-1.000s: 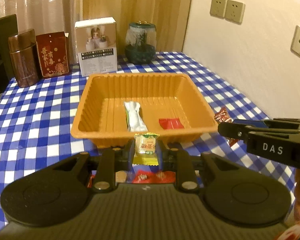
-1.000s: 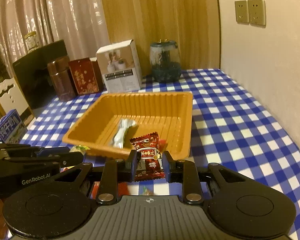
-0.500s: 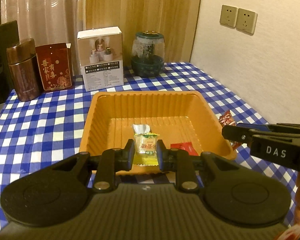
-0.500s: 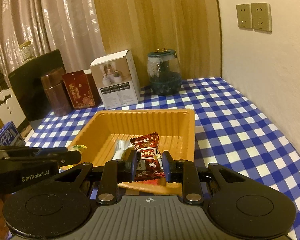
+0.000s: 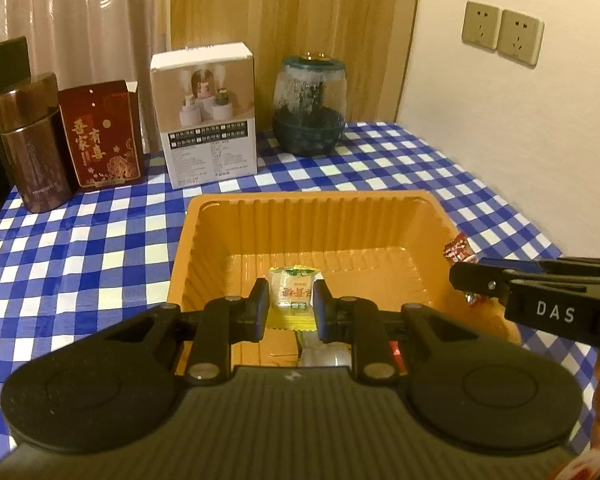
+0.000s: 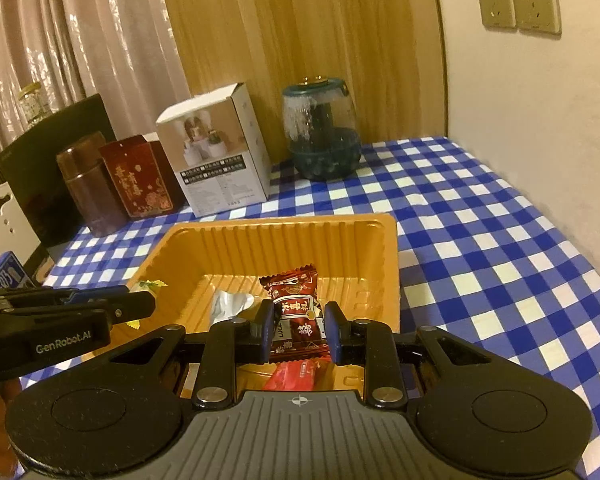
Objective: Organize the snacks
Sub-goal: 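Carry both candies over the orange tray and release them inside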
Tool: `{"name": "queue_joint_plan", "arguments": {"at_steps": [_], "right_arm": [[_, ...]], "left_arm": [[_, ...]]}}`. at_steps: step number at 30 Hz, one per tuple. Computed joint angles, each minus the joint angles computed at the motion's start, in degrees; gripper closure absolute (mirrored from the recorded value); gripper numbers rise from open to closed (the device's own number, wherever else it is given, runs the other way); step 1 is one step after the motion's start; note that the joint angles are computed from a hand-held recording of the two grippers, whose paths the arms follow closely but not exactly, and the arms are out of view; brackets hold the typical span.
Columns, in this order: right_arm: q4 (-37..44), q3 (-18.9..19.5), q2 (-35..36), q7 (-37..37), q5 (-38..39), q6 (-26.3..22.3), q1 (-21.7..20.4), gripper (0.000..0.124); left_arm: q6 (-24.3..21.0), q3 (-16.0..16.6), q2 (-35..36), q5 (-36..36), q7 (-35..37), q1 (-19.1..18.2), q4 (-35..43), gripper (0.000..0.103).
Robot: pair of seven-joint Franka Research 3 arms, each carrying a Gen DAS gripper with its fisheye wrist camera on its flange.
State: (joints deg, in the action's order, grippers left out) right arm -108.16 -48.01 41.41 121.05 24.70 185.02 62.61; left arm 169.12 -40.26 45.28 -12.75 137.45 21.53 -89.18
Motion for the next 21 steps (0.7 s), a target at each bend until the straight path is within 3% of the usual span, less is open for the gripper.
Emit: {"name": "queue_joint_plan", "arguments": {"at_steps": [9,14,16,21], "right_arm": [[2.1,3.1,0.5,0.6,-1.5,-0.6,-3.8,0.097],[2.7,3.8,0.5,0.8,-2.5,-1.1,-4.5,0.097],[2.7,3.7,0.6,1.2,-2.8,-1.2,-4.4,0.097],[2.5,3.5,0.6,2.0,-3.4,-1.1,-4.3,0.097]], "left_arm": [[-2.1,4.6,1.5,1.1,-2.7,-4.4,3.7,0.082],[-2.2,4.6,2.1,0.8,-2.6,-4.5,4.2,0.081],[-1.4,3.9,2.3,0.6,-2.0,-4.0,3.9,0.057],[-0.7,3.9,2.3,1.3,-1.9,-3.9,3.6,0.055]]}}
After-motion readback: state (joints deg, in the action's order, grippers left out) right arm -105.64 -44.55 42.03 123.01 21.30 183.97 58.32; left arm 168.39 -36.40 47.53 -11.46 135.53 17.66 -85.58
